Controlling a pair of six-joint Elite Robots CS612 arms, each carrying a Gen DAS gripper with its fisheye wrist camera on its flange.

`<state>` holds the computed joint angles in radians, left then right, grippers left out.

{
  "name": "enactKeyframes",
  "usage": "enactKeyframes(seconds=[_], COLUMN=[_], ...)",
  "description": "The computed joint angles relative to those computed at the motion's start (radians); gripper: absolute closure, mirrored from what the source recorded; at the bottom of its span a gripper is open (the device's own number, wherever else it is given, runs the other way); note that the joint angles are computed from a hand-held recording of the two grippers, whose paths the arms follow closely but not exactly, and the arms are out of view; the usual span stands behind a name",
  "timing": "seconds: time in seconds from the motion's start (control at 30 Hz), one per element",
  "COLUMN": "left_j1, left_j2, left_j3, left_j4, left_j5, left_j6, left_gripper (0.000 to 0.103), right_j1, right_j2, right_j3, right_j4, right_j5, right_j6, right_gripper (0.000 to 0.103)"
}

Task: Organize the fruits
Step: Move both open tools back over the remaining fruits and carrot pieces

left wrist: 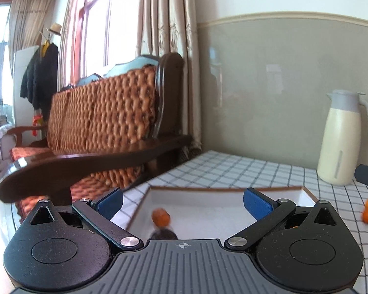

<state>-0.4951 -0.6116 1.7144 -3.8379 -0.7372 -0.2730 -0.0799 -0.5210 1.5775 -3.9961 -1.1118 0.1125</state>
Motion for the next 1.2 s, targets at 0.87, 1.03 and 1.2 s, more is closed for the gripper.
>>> enactKeyframes(seconds=[0.87,1.03,1.2], left_j1=[-0.097,-0.111,-0.121], left_j2=[0.026,0.04,0.053], left_j3=[-0.046,-0.077,-0.111], left_j4=[0.073,0.098,0.13], left_j5=[-0.247,-0.294,-0.334], left_j6=[0.043,0.073,0.079], left_gripper=[0.0,0.0,0.0], right_j1=[-0.112,-0.128,-0.141], right_j2=[-0.102,-0.101,-0.097], right_j3=[0.178,0.188,0.191], right_j4=[0.158,0.147,0.147], right_j5=[-0.049,-0.092,-0.121], right_j6=[-0.045,-0.042,-0.044], right_gripper=[0.007,0.008,0.013])
